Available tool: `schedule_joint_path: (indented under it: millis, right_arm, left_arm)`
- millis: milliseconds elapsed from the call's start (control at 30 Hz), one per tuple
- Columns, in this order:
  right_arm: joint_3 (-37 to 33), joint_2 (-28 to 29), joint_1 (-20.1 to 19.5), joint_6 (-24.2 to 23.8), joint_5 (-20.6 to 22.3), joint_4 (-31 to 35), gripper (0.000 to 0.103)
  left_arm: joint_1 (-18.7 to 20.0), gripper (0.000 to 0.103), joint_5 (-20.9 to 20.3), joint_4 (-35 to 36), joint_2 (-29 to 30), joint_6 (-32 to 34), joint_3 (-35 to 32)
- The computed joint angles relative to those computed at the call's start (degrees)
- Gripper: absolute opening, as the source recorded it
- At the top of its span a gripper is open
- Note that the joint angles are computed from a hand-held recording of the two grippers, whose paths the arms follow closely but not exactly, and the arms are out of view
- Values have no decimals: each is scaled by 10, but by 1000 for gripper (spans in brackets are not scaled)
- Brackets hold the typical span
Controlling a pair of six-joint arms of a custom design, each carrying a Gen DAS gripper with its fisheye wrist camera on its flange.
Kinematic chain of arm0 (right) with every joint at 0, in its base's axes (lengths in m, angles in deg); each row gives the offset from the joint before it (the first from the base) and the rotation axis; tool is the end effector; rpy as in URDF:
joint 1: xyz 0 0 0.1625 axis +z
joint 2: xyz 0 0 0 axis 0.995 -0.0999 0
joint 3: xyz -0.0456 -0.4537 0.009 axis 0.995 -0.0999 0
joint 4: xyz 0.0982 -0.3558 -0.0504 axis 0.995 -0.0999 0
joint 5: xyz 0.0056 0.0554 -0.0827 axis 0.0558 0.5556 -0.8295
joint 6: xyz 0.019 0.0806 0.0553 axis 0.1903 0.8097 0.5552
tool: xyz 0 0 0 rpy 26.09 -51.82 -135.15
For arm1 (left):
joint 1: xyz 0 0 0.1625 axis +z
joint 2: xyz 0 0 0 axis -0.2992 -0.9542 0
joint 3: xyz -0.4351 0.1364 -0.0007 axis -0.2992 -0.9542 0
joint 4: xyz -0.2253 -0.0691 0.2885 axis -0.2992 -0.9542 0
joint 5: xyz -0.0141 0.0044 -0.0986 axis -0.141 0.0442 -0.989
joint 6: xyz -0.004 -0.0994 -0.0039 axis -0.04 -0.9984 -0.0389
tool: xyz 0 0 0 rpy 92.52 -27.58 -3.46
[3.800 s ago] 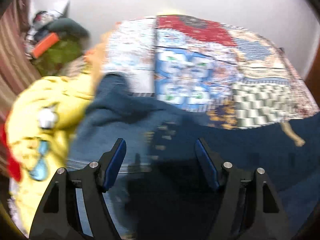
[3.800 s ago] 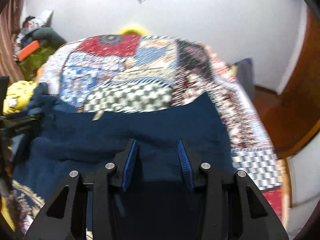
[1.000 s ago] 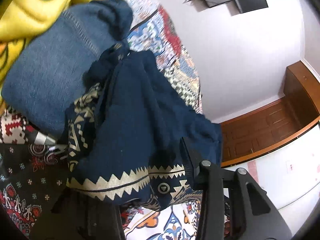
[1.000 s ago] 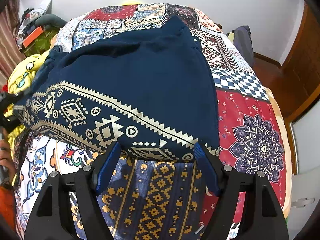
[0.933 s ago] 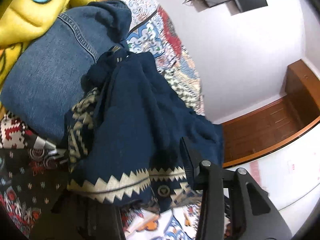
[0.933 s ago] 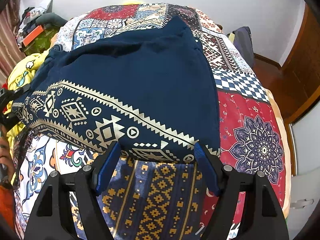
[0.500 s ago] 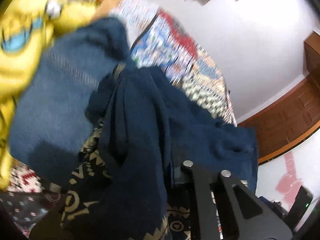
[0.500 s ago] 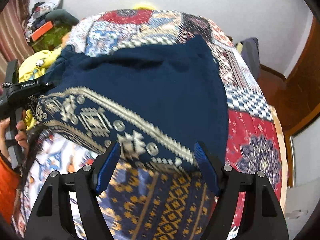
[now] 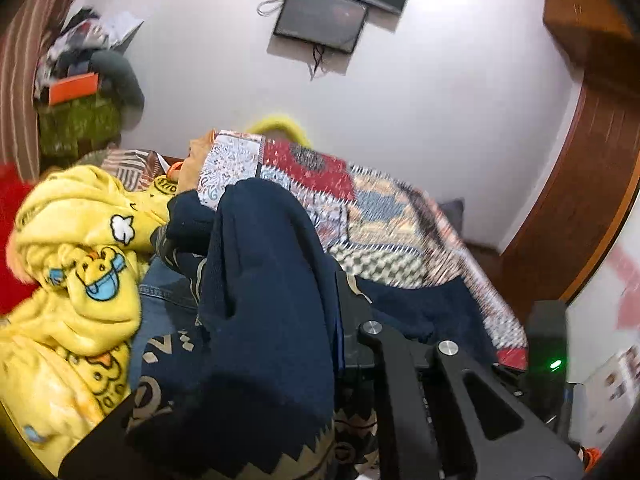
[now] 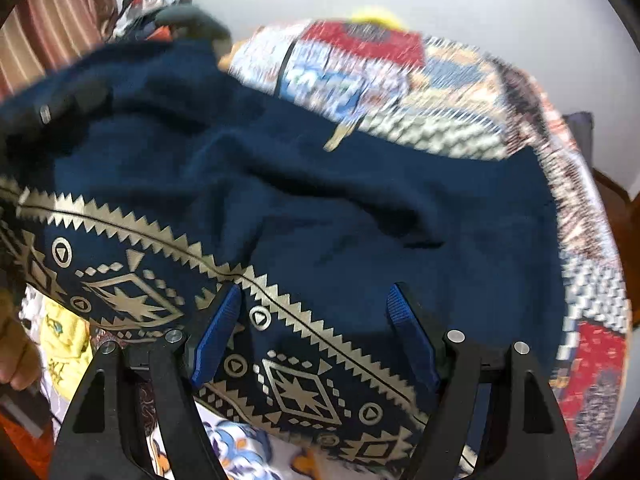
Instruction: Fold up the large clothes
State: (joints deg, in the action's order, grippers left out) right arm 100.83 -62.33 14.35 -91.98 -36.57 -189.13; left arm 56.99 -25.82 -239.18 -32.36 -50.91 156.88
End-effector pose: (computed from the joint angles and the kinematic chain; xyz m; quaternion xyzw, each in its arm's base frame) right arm 0.1674 -0.5506 0.2847 0.2156 -0.9160 0.1835 0.2841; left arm -0.3546 -0.5636 0.0822 0.1521 0.8672 -0.4331 0.1931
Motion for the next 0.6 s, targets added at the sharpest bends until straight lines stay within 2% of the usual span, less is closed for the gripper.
schedule_joint_path:
  millis: [67, 167, 333, 467, 600]
  right_arm:
    - [3, 14, -9, 10, -7, 9, 73]
    - [16, 7, -18, -15, 3, 3, 73]
    - [61, -71, -37, -9, 36, 4, 73]
    - [96, -127, -57, -12, 4, -41, 73]
    - [113, -180, -91, 11, -1, -47, 73]
  left_arm:
    - [7, 10, 1, 51, 10, -7, -20]
    - [13, 10, -11, 69, 25, -9, -31]
    - [24, 10, -92, 102, 31, -41, -63]
    - [-3, 10, -88, 123, 58, -16, -107]
    - [-41, 10, -91, 164, 109, 61, -166]
